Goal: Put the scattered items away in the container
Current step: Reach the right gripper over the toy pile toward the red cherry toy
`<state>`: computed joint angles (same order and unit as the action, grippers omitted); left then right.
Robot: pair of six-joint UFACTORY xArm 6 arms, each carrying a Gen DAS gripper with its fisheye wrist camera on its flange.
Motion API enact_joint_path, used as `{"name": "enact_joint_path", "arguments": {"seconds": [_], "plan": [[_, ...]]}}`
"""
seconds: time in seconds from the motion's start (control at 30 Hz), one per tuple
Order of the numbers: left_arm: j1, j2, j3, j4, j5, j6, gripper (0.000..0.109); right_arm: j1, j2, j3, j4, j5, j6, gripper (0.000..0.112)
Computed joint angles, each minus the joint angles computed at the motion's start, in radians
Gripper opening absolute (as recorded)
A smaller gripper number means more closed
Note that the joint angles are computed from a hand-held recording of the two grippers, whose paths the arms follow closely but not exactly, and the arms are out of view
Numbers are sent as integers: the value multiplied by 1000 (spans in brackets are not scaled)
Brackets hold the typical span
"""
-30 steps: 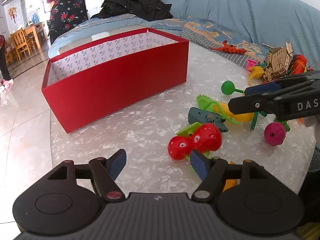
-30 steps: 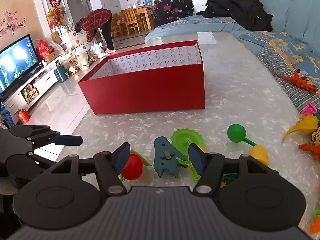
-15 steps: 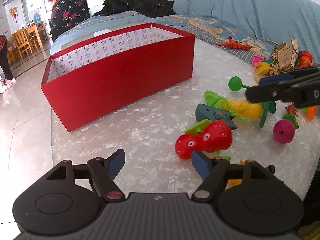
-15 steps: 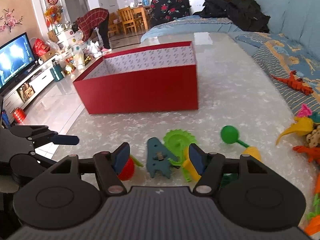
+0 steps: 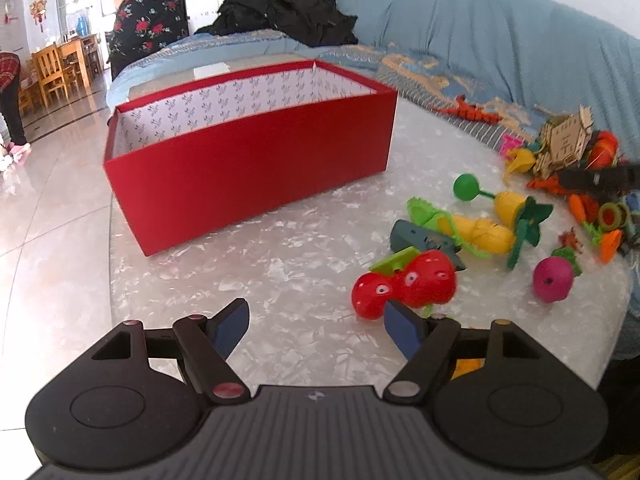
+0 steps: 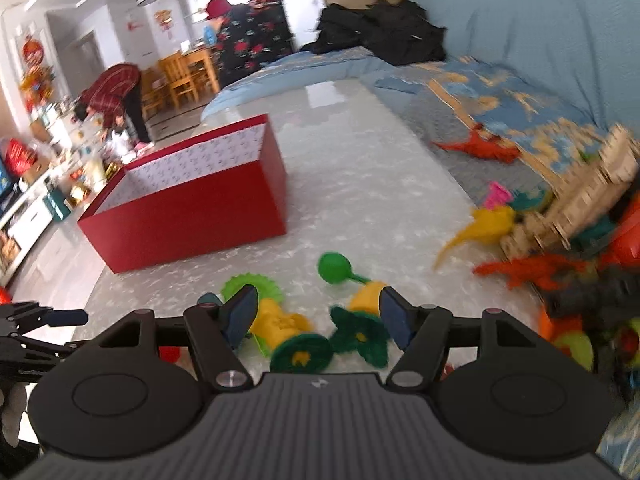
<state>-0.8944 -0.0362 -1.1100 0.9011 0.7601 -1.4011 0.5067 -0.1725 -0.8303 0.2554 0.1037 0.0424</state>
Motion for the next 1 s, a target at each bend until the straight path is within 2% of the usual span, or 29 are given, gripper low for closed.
{"name": "enact_joint_path", "arguments": {"seconds": [0.1,0.17,0.23,0.33,0.4,0.5,0.6,0.67,0.73,0.87,1.0], "plan": [[-24,-25,22,16,19,-43,78,27,-31,55,-1,-37,7,66],[-42,-39,36,21,36,-63,78,81,-38,75,138,-61,-127,66],[-60,-45,47,18,70,-76,78,127,-22,68,187,-42,-203,66],[-66,-56,64,8,93,-92,78,178,28,41,121,-7,-189,66],[-63,-67,78,4,95,-103,78,208,50,29,139,9,-230,66],[-55,-66,77,14,100,-122,78,248,70,19,275,20,-372,66],[-49,-57,67,22,95,-123,78,257,50,26,334,28,-436,66],[-48,-49,57,19,90,-100,78,239,6,53,336,35,-395,66],[-48,-42,49,16,84,-73,78,223,-46,101,277,46,-304,68],[-53,-24,32,18,34,-28,78,244,-103,168,227,69,-267,69],[-58,-3,20,5,10,6,78,272,-63,177,1,33,-118,69]]}}
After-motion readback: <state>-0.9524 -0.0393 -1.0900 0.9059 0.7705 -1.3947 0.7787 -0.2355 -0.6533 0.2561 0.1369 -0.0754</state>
